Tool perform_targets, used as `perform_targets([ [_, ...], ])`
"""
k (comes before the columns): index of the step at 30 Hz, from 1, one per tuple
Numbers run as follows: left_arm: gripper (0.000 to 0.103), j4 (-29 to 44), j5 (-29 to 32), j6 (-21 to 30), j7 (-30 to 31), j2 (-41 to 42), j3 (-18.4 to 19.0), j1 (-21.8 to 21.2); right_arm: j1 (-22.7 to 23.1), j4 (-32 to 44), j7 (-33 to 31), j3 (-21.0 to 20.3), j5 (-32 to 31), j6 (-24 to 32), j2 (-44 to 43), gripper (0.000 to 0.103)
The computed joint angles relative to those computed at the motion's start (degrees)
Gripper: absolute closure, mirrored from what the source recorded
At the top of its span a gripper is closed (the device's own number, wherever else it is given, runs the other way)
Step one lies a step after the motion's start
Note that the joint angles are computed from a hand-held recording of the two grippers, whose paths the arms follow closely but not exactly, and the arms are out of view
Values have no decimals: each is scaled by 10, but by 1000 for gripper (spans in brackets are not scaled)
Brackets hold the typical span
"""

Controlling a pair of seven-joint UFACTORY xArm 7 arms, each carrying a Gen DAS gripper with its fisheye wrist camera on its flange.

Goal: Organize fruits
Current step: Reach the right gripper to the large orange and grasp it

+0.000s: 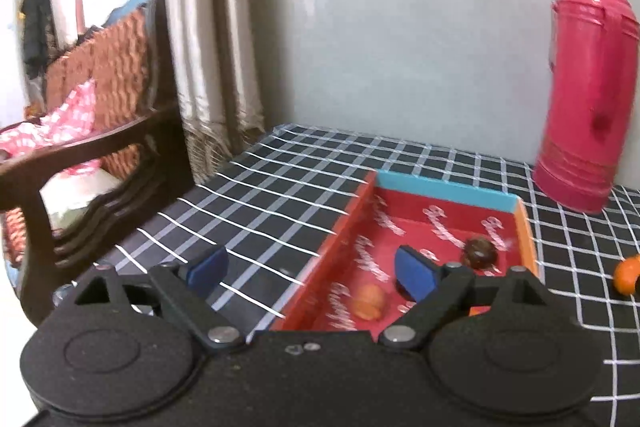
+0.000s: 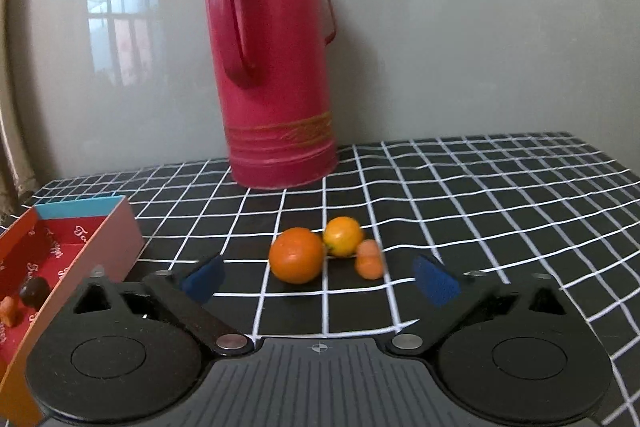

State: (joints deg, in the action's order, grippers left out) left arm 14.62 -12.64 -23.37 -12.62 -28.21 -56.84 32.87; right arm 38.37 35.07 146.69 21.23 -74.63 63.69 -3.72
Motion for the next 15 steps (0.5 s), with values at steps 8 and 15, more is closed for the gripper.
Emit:
perform_targets([
  [8,17,16,-4,-4,17,20,-21,60,-38,25,5,-36,-19,-73,32,29],
  [15,16,16,-29,-9,50,36,-10,59,-50,40,26,-53,-43,-97,54,52],
])
